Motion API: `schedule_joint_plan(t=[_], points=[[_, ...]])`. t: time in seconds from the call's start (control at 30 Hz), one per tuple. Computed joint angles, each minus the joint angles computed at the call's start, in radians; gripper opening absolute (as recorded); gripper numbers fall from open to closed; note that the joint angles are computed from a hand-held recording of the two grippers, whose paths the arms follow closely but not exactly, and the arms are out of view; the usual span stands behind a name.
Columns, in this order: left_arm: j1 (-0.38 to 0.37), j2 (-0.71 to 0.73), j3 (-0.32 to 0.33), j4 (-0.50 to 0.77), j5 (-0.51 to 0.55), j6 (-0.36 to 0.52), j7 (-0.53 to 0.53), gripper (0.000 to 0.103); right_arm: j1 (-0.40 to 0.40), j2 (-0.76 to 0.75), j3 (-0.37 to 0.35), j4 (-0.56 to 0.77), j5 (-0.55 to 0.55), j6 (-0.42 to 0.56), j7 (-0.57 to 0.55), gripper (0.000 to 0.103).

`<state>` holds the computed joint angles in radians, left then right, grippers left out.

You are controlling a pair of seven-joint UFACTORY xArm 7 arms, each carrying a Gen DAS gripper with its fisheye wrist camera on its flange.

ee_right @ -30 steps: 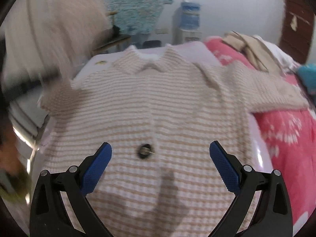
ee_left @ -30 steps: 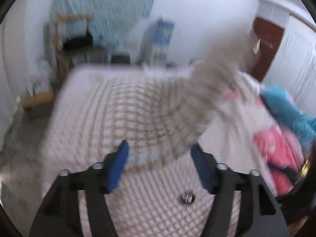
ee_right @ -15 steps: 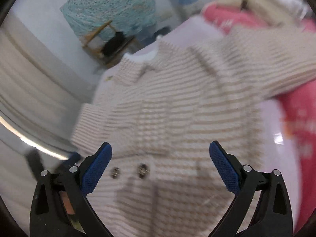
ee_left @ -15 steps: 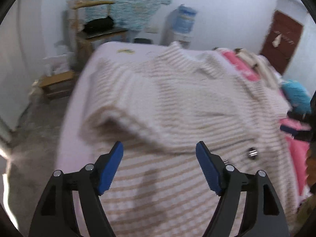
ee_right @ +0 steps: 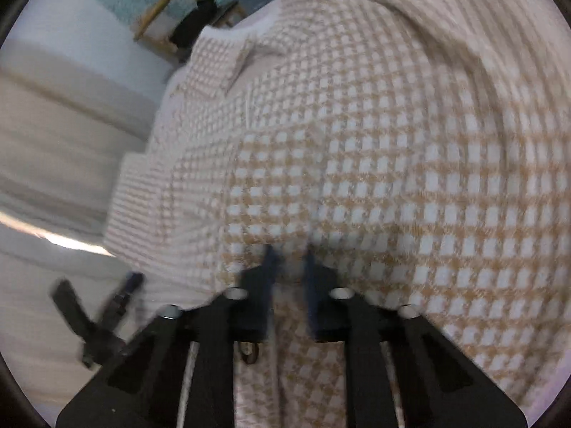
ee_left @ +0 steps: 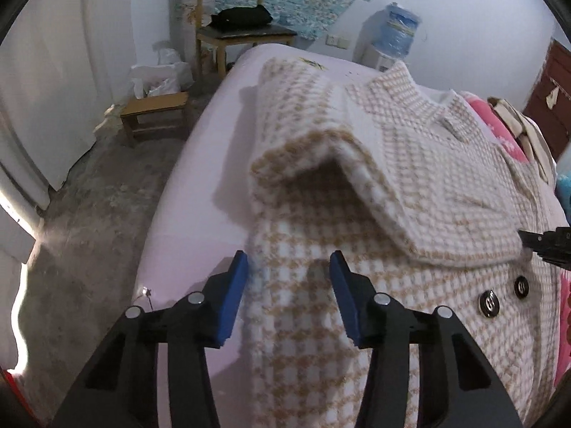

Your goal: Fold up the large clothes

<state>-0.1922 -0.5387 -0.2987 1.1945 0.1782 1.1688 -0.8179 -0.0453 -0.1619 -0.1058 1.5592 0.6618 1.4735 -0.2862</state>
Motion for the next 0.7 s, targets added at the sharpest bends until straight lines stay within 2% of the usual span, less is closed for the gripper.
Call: schedule_joint_plan(t=[0.13, 0.2, 0.27, 0.37, 0.53, 0.67, 0.7], points=[[0.005, -0.007, 0.003, -0.007, 0.0, -0.003, -0.013, 0.043, 0.005, -0.003, 0.014, 0.074, -0.018, -0.139, 0.003, 0.005], [0.006, -0.009, 0.004, -0.007, -0.001, -0.002, -0.014, 0.043, 0.009, -0.007, 0.037, 0.092, -0.099, -0.247, 0.007, 0.005], [0.006, -0.007, 0.004, -0.007, 0.0, -0.003, -0.013, 0.042, 0.02, 0.0, 0.051, 0.094, -0.165, -0.301, 0.011, 0.005], [0.009, 0.001, 0.006, 0.002, 0.001, -0.003, -0.011, 0.042, 0.033, 0.04, 0.069, 0.103, -0.261, -0.327, 0.029, 0.005], [0.019, 0.015, 0.015, 0.024, 0.009, 0.018, -0.008, 0.041, 0.02, 0.012, 0.041, 0.065, -0.24, -0.365, -0.004, 0.005], [0.015, 0.009, 0.02, 0.018, 0.002, 0.022, -0.002, 0.04, 0.017, 0.031, 0.05, 0.027, -0.335, -0.349, 0.005, 0.006], [0.01, 0.006, 0.026, 0.021, -0.007, 0.025, 0.008, 0.04, 0.015, 0.04, 0.05, 0.02, -0.344, -0.335, 0.003, 0.01]])
